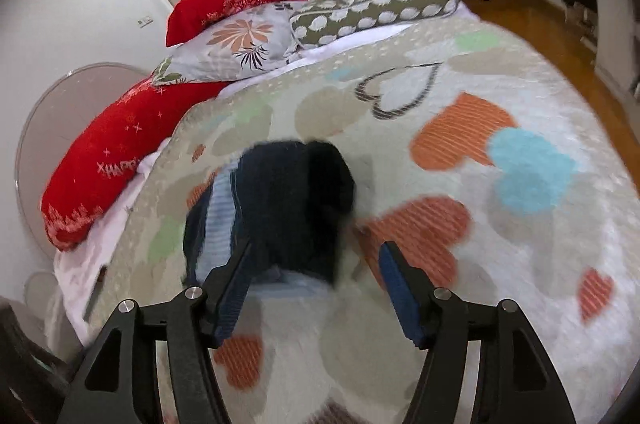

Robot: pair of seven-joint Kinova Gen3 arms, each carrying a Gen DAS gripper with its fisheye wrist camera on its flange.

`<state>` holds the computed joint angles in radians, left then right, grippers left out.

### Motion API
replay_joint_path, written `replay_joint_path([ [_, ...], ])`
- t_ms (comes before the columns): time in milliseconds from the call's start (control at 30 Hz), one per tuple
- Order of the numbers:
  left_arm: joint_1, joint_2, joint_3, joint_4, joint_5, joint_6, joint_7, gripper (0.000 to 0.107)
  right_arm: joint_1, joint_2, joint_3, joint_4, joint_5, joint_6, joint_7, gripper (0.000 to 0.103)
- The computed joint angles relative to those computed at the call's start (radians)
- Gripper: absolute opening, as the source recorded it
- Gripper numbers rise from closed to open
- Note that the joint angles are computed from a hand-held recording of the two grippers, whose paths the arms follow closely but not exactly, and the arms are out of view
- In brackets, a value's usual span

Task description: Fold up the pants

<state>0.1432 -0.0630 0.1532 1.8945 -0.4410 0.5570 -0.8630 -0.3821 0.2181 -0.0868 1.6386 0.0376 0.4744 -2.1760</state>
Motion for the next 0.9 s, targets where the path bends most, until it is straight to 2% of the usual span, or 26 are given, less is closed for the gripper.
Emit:
replay_joint_path([
  [100, -0.023, -0.068, 0.083, 0.037, -0.115, 0.020, 0.122, 0.089, -0.126, -0.088, 0.094, 0.109, 0.106, -0.011, -0.122, 0.070],
  [167, -0.009, -0.096, 0.108, 0.051, -0.179, 0.040, 0.187, 0.092, -0.138, -0.143, 0.081, 0.171, 0.167, -0.013, -0.203, 0.070],
  [300, -0.007, -0.155, 0.172, 0.063, -0.193, 0.095, 0.207, 0.092, 0.000, -0.232, -0.088, 0.260, 0.261, -0.012, -0.366, 0.074],
  [400, 0.009, -0.152, 0.208, 0.035, -0.181, 0.154, 0.178, 0.092, 0.107, -0.280, -0.227, 0.295, 0.359, 0.016, -0.488, 0.077],
  [500, 0.018, -0.143, 0.265, 0.020, -0.233, 0.200, 0.218, 0.092, 0.181, -0.298, -0.366, 0.299, 0.481, 0.080, -0.610, 0.078],
  [567, 0.037, -0.141, 0.282, 0.017, -0.263, 0.216, 0.241, 0.092, 0.195, -0.298, -0.424, 0.302, 0.563, 0.118, -0.673, 0.079],
  [633, 0.058, -0.135, 0.284, 0.014, -0.276, 0.227, 0.245, 0.092, 0.146, -0.290, -0.409, 0.314, 0.636, 0.129, -0.735, 0.079],
  [700, 0.077, -0.126, 0.281, 0.011, -0.285, 0.240, 0.248, 0.092, 0.076, -0.285, -0.351, 0.319, 0.658, 0.135, -0.752, 0.079],
  [900, 0.125, -0.100, 0.218, -0.003, -0.232, 0.252, 0.204, 0.092, 0.062, -0.273, -0.326, 0.322, 0.646, 0.135, -0.759, 0.079],
])
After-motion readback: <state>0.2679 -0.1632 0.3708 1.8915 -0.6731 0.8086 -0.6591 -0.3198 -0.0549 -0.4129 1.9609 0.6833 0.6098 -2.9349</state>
